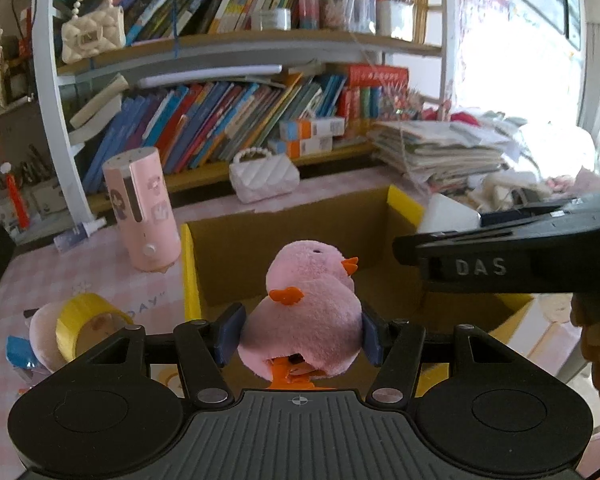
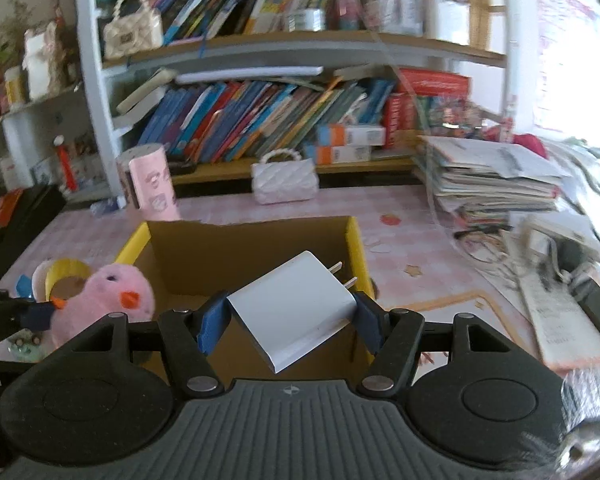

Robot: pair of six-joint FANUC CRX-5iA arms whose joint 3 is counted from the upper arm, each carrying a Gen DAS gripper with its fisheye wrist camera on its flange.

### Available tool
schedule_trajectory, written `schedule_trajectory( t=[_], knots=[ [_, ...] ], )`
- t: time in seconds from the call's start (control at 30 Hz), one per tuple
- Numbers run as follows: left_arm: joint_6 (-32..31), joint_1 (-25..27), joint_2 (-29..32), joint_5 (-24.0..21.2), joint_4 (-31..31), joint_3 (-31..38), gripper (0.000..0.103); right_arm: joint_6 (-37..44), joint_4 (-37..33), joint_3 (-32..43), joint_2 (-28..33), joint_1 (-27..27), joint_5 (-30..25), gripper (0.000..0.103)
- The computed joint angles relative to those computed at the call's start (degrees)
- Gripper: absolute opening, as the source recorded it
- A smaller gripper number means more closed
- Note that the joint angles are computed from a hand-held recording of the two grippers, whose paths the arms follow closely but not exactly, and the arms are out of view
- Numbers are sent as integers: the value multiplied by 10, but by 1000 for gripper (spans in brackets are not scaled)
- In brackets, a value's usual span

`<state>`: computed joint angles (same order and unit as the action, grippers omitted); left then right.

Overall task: Organize objects
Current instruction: 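Open the right tool to drop the charger into the box while the left tool drops the chick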

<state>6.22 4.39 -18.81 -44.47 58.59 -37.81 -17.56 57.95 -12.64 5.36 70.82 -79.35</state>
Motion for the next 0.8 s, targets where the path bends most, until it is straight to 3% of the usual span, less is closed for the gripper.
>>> schedule_trajectory(
  t=[0.3,0.53,0.8],
  knots=[
    [102,-38,45,45,-118,45,58,158,-63,14,1,-79,131,63],
    [109,-56,54,66,-155,53,60,300,-172,65,32,-116,158,63],
    [88,-68,66,70,-158,61,60,331,-217,82,34,-125,156,63]
  ],
)
